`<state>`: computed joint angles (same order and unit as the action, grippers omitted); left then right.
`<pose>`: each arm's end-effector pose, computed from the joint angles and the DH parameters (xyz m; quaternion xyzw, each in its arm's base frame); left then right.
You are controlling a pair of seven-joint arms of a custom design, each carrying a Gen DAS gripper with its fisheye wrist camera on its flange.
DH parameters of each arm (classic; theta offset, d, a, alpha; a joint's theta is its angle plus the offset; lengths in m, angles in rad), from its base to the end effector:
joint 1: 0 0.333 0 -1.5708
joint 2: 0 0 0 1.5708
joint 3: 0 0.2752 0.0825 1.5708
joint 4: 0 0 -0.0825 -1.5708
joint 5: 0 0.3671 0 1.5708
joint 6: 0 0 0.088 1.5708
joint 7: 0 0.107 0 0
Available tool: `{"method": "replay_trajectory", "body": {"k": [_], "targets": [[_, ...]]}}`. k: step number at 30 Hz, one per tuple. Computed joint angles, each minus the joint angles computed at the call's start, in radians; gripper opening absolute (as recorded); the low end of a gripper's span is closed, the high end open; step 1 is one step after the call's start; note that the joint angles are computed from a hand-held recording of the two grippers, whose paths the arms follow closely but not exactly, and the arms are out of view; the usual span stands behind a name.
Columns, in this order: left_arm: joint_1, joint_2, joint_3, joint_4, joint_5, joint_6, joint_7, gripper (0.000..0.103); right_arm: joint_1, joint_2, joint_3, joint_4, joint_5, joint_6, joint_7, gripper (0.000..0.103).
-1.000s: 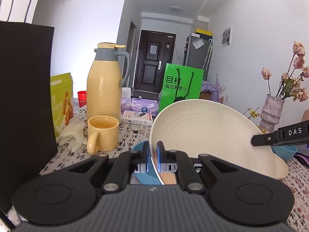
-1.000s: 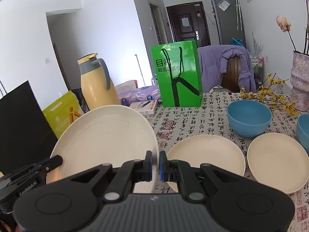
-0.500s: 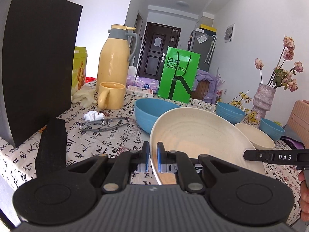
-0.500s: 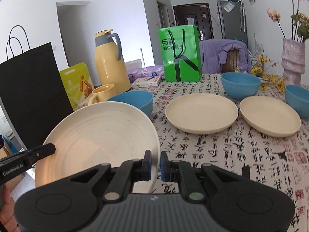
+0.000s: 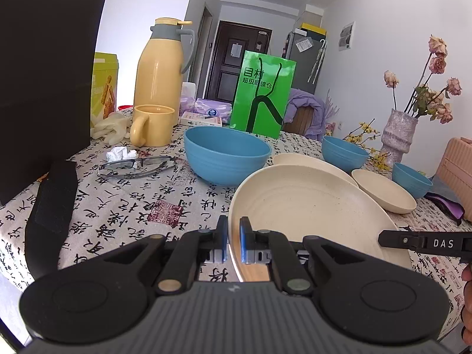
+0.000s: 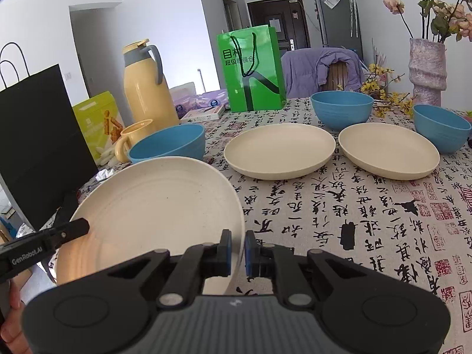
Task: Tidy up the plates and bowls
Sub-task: 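Carry the cream plate with both grippers toward the pink suitcase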
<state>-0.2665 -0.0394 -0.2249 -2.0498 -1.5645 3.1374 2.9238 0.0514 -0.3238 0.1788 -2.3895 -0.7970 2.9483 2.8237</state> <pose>0.5137 -0.1770 0.4847 -0.5053 0.6767 -0.4850 0.2269 0.4587 0.1609 0.4957 -0.5326 0.7113 -0.2710 0.3699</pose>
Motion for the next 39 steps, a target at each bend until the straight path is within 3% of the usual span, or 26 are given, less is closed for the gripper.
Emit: {"method": "replay_trajectory", "body": {"k": [9, 16, 20, 22, 25, 30, 34, 39], "targets": [[-0.033, 0.063, -0.037, 0.036, 0.185, -0.01, -0.171, 0.008, -0.057, -0.072, -0.013, -0.081, -0.02, -0.008, 0.028, 0.009], [-0.067, 0.148, -0.1, 0.105, 0.346, 0.006, -0.315, 0.008, -0.099, -0.191, -0.073, -0.203, 0.055, -0.019, -0.076, 0.009], [-0.097, 0.194, -0.12, 0.128, 0.52, 0.024, -0.486, 0.008, -0.142, -0.257, -0.101, -0.27, 0.096, -0.013, -0.145, 0.01], [-0.137, 0.211, -0.099, 0.129, 0.651, 0.025, -0.623, 0.008, -0.164, -0.279, -0.116, -0.294, 0.118, -0.012, -0.186, 0.01], [-0.238, 0.231, -0.015, 0.123, 0.876, 0.025, -0.856, 0.008, -0.19, -0.321, -0.151, -0.338, 0.158, -0.009, -0.251, 0.01], [-0.373, 0.259, 0.095, 0.136, 1.136, -0.015, -1.145, 0.008, -0.218, -0.379, -0.215, -0.391, 0.22, -0.036, -0.384, 0.01], [-0.361, 0.288, 0.053, 0.167, 1.204, -0.026, -1.208, 0.008, -0.249, -0.402, -0.252, -0.408, 0.267, -0.052, -0.477, 0.01], [-0.388, 0.329, 0.07, 0.218, 1.334, -0.06, -1.335, 0.008, -0.293, -0.391, -0.255, -0.401, 0.316, -0.054, -0.562, 0.011]]}}
